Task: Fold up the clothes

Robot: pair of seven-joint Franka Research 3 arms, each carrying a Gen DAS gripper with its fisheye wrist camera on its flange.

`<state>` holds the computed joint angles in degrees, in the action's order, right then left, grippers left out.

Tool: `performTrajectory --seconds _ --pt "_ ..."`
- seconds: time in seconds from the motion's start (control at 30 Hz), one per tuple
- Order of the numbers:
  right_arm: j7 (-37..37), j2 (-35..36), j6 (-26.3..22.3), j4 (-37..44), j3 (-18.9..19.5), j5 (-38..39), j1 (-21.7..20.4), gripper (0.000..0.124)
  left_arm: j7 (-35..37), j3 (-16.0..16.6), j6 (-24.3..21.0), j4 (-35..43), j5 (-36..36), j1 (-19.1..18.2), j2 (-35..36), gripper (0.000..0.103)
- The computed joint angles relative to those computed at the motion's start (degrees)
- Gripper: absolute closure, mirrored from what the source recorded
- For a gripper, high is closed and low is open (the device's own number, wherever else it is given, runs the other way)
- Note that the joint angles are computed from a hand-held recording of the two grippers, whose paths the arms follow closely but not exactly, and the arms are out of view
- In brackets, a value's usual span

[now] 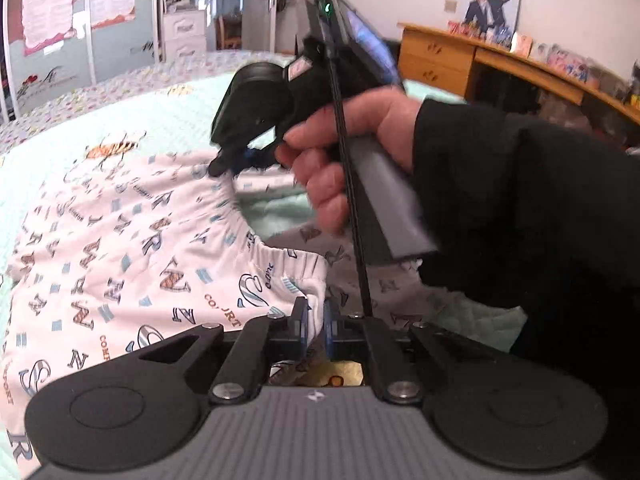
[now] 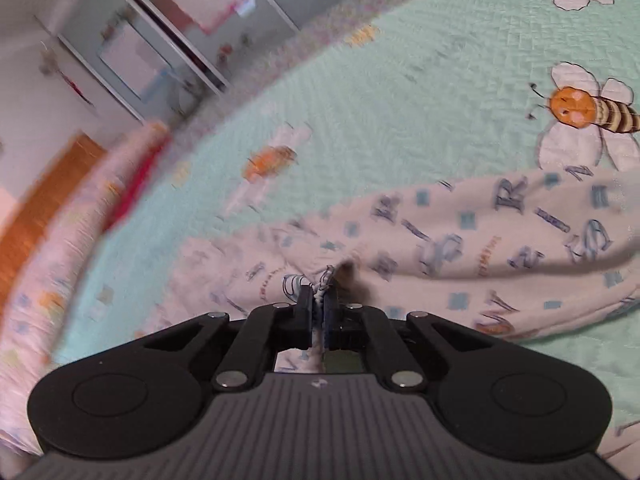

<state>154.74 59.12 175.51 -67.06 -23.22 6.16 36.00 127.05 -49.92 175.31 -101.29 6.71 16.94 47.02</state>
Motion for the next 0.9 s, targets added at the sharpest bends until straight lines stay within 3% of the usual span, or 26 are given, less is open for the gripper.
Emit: performTrajectory --seconds 0.07,0.2,0.3,0.37,0.4,0.5,0.57,0.63,0.7,0.77,0.9 --pt "2.1 -1.9 5.4 -5.3 -4.2 1.3 3.1 0.121 1.3 -3.7 -0.3 -0.8 -0.1 3.0 0.8 0.096" --pt "1.9 -5.2 9.6 -13.9 -13.2 4.9 10.0 0.121 5.5 -12.1 -3.2 -1.0 -0.7 8.2 3.9 0.096" --pt "0.2 -6.8 8.5 -17.9 -16.6 7.3 13.0 0.120 7.9 -11.0 -4.7 1.4 -0.5 4.7 4.7 0.096" --pt "-3.1 -7.4 3.6 -17.4 -13.5 6.8 10.3 0.119 6.5 -6.5 -7.8 4.6 -2.0 -0.1 4.3 0.095" --pt "-4.5 -8.0 1.6 -17.1 -9.5 6.5 7.1 0.112 5.5 -5.2 -8.2 4.6 -3.1 -1.0 3.7 0.095" --pt "-2.4 -10.4 6.3 -23.1 -4.8 8.7 5.2 0.101 6.2 -4.9 -5.6 0.6 -5.8 0.6 1.6 0.094" --pt "-2.4 -12.1 13.9 -29.2 -5.4 10.9 8.0 0.093 7.1 -5.0 -1.7 -4.1 -5.7 2.8 -1.2 0.087" --pt "-4.3 -15.0 20.3 -33.9 -1.4 11.4 7.3 0.087 5.9 -5.7 1.8 -8.9 -4.9 5.8 -3.9 0.081" --pt "-7.1 -17.9 21.8 -37.1 2.2 10.0 6.7 0.087 3.2 -6.8 2.6 -11.5 -5.0 8.8 -5.9 0.079" --pt "-10.2 -19.8 23.2 -39.8 1.6 10.8 10.2 0.087 0.5 -7.4 3.7 -13.4 -5.0 11.1 -7.2 0.079" --pt "-15.0 -21.8 22.8 -41.7 4.5 10.5 10.8 0.087 -4.4 -4.1 6.8 -14.2 -3.8 9.8 -9.3 0.078"
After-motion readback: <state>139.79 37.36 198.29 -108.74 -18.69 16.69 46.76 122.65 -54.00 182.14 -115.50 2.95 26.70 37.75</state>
